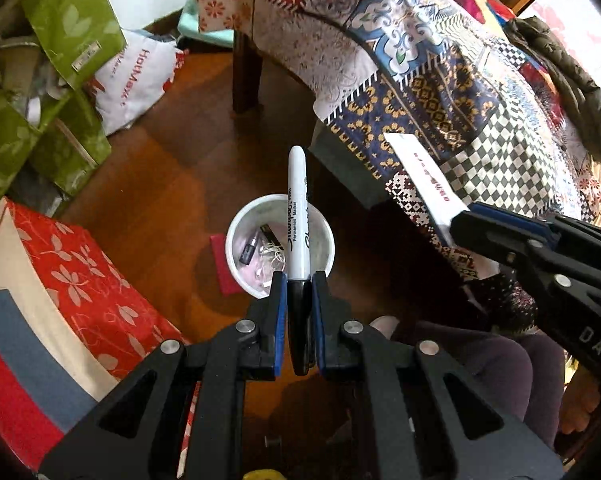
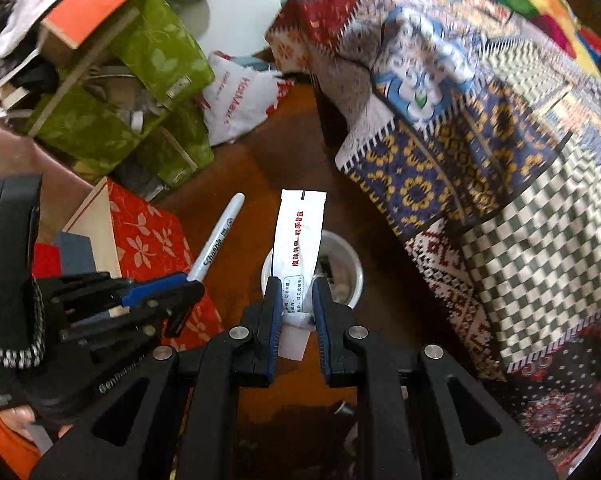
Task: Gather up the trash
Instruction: 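Open the right tool to drop the tube while the left tool releases the Sharpie, then move both open tools back toward the pen on the bed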
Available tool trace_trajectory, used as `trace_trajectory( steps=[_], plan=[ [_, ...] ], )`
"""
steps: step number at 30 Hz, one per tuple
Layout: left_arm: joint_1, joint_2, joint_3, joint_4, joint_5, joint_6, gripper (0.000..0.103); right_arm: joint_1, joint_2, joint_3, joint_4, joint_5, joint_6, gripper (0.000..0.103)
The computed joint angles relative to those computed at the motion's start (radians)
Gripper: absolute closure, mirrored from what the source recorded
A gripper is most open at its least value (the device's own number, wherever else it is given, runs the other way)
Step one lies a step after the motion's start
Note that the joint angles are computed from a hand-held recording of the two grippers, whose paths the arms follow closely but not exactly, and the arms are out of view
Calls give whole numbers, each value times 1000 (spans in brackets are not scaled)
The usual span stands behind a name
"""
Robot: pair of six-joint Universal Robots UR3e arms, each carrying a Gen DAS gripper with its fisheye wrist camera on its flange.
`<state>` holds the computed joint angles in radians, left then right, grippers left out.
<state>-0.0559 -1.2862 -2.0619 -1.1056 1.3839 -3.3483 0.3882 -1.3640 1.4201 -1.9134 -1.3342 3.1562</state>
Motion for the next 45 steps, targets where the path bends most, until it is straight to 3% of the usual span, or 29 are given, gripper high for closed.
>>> trace_trajectory(
  steps=[7,14,27,34,45],
  plan=[
    [55,-50,4,62,-41,-9,92,-11,92,-69,23,21,12,86],
    [101,-35,-19,66,-41,-18,81,5,144,-113,60,-23,13,64],
    [90,127,26,-60,20,-17,81,-20,-33,-1,32,-36,-68,64],
    [-45,105,195,-91,117,-94,80,-98,-213,54,29,-23,-115,64],
    [-411,-182,658,-86,367,-255,61,-378,-499,66,103,60,-262,62]
  ],
)
